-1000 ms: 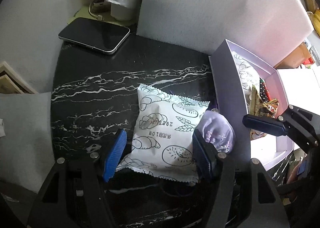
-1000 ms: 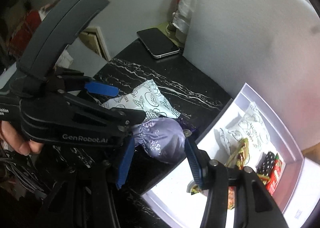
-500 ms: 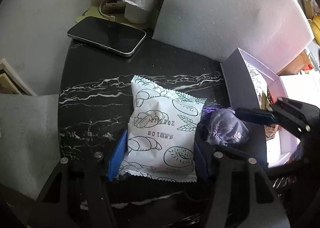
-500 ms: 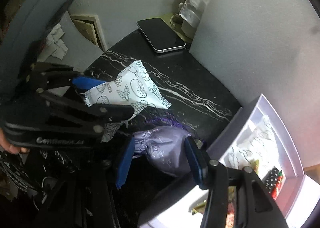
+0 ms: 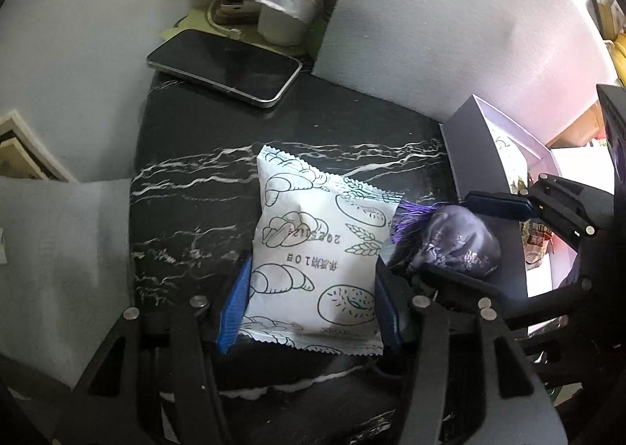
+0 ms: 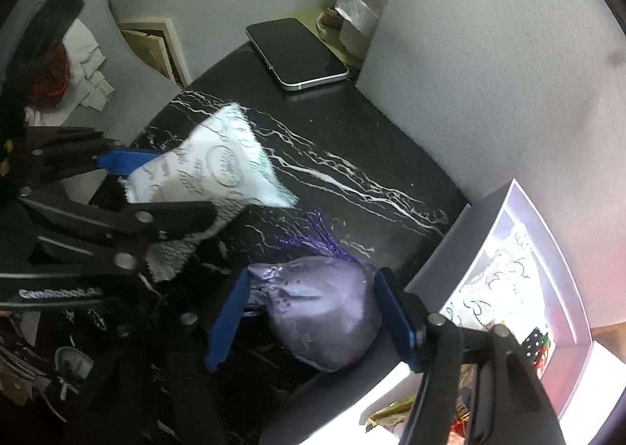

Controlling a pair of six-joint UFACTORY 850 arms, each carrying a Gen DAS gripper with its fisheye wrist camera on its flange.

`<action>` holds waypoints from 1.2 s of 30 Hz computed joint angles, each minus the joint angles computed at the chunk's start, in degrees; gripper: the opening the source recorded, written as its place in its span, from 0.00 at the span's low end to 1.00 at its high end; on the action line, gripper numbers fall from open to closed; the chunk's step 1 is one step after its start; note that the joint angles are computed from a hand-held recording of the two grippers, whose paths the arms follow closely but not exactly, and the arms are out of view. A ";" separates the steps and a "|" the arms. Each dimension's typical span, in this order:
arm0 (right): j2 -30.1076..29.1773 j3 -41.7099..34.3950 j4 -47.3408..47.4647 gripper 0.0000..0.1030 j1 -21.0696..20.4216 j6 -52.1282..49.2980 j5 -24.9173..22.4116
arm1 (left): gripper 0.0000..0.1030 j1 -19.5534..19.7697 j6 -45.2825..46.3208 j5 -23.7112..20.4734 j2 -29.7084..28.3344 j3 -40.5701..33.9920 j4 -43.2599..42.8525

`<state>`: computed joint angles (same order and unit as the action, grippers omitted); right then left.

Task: Organize objects
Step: 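Grasp the white croissant-print packet with the left gripper while the right gripper grasps the lavender pouch, then lift the white packet with the left gripper while the right gripper lifts the lavender pouch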

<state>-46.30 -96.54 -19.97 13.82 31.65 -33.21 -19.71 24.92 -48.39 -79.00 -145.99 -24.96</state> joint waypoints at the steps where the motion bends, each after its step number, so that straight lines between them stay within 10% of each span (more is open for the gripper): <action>1: -0.26 -0.34 -0.38 0.68 0.08 0.47 -0.36 | 0.53 0.08 -0.33 0.02 0.16 0.24 0.16; 15: 3.98 5.03 0.69 0.36 -0.11 3.98 5.78 | 0.51 1.12 -0.26 4.75 11.17 18.75 0.72; 36: 11.45 15.62 15.94 0.36 4.15 -12.08 13.07 | 0.51 1.88 3.08 14.65 30.82 52.14 -4.32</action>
